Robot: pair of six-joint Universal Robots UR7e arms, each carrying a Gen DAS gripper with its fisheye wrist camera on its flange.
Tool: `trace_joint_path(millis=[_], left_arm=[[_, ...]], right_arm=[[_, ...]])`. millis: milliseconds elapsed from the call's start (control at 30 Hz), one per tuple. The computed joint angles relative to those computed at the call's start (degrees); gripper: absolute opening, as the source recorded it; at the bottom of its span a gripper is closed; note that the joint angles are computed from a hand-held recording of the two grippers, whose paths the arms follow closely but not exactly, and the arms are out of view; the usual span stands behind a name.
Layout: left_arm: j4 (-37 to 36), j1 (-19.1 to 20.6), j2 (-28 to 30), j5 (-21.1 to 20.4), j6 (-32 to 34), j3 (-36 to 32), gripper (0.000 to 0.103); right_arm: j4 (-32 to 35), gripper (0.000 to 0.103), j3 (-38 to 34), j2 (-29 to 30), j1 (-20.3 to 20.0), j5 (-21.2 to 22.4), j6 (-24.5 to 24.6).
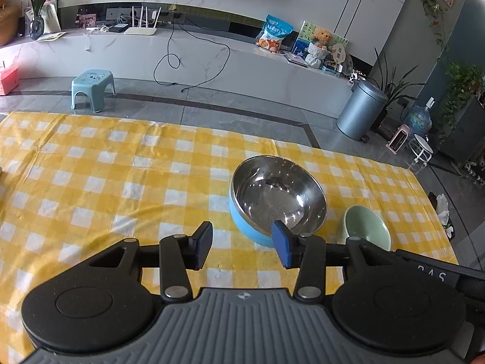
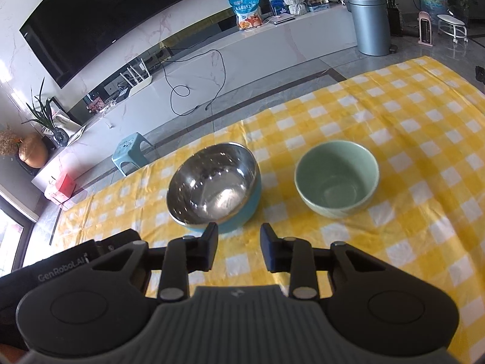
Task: Organize plates and bowls
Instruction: 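Grasp the blue steel bowl rim with both grippers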
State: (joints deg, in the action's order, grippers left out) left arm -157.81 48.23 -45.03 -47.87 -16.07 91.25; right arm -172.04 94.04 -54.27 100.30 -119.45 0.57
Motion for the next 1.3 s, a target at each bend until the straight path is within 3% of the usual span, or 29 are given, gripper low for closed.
trace_joint_path(millis=[300,400,500,667,1000,1300], left_arm=[[3.3,2.9,7.2,-0.8,2.3,-9.5,0.051],[4.9,3.6,8.9,-0.6,1.5,-11.6,0.046],[6.0,4.0,9.8,0.0,0.6,-12.8,0.038],[6.8,4.2,10.4,0.9,1.1,-13.6,0.013],[7.2,4.5,8.6,1.6,2.6,-12.1,0.007],[7.4,4.3,8.6,2.3,2.2,-11.9,0.007]], right_arm=[[1.8,0.024,-9.0,5.8,-0.8,-1.8,-2.5],[2.2,0.021,-10.5,6.8,-1.4,-1.5,-3.4],[2.3,0.02,-11.3,7.5,-1.9,-0.7,-3.5],[2.9,0.019,-12.6,8.5,-2.4,-0.5,-3.4],[5.3,0.018,-13.1,9.3,-2.4,-0.3,-4.1],[9.0,0.012,-14.3,10.6,-2.5,-1.7,-0.9]])
